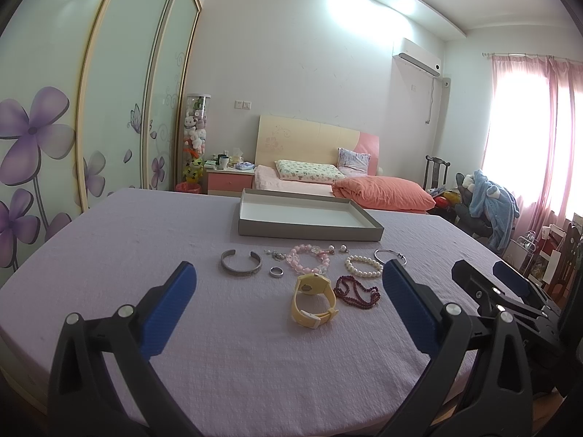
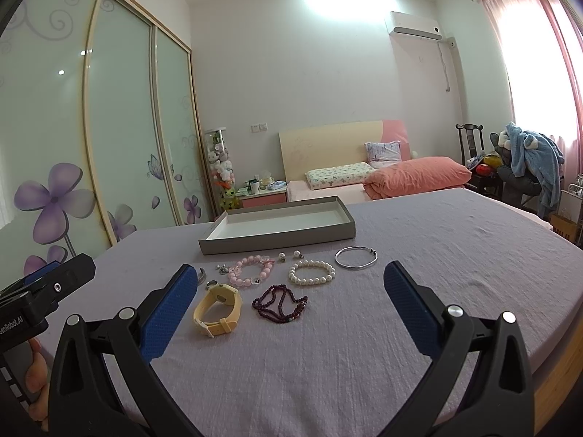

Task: Organize jewelry

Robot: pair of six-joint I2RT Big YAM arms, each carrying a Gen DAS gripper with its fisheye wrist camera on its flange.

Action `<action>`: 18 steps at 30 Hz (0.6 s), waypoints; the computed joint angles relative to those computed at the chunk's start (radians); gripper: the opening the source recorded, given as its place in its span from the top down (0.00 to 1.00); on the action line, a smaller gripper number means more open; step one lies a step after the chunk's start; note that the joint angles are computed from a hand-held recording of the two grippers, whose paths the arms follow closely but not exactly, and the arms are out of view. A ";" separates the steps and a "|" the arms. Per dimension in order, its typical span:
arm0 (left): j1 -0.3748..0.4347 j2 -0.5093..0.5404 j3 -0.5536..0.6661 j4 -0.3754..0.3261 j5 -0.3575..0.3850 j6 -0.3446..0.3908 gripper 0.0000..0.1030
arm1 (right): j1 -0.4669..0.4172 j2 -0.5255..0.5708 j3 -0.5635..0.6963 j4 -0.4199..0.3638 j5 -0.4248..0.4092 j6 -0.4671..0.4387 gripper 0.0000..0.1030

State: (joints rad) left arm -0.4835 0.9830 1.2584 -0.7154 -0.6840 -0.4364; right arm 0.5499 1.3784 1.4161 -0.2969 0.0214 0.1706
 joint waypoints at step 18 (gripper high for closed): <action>0.084 0.043 0.006 0.027 0.044 0.019 0.04 | -0.031 0.096 0.122 -0.104 -0.015 0.004 0.02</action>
State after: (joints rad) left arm -0.3997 1.0264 1.2649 -0.6886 -0.6405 -0.4172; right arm 0.5185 1.4743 1.5377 -0.4014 0.0062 0.1750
